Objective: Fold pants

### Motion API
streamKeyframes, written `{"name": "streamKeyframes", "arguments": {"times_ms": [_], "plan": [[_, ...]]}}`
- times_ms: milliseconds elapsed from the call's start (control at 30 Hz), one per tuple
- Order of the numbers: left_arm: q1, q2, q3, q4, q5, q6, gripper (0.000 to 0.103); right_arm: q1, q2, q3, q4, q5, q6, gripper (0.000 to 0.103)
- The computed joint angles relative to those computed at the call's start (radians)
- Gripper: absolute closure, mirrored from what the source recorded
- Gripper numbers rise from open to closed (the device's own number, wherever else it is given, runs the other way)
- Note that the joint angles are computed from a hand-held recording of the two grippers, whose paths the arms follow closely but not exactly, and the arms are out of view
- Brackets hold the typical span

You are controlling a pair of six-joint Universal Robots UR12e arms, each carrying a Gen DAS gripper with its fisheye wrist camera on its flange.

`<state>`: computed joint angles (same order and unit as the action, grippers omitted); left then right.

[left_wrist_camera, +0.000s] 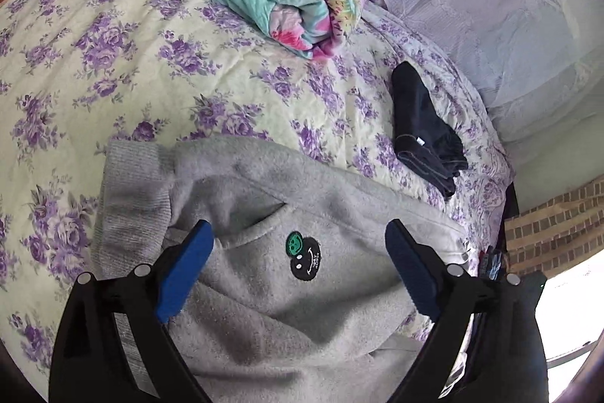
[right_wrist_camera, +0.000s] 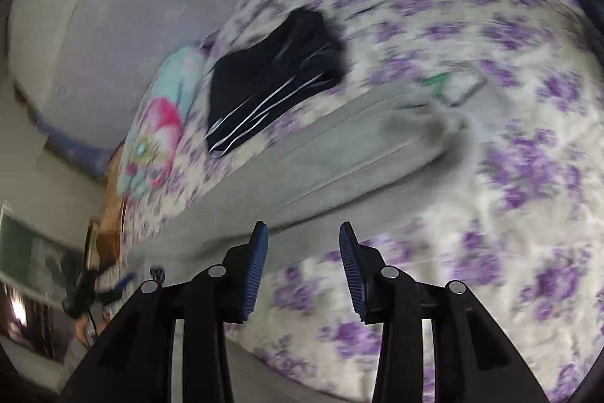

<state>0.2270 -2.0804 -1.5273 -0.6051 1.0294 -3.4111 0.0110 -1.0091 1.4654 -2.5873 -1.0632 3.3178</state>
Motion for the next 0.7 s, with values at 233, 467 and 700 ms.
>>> {"name": "streamKeyframes", "arguments": {"times_ms": [233,467,700], "plan": [[-0.027,-0.058,0.074,-0.072,0.155,-0.011,0.014,0.149,0.115,-0.205,0.352,-0.141,-0.338,0.063],[0.009,-0.022,0.002,0.011,0.023,-0.096,0.014,0.110,0.051,-0.122,0.437,-0.058,-0.317,0.065],[-0.026,0.046,-0.056,-0.064,-0.075,0.095,0.013,0.140,0.128,-0.287,0.427,-0.033,-0.346,0.057]]}}
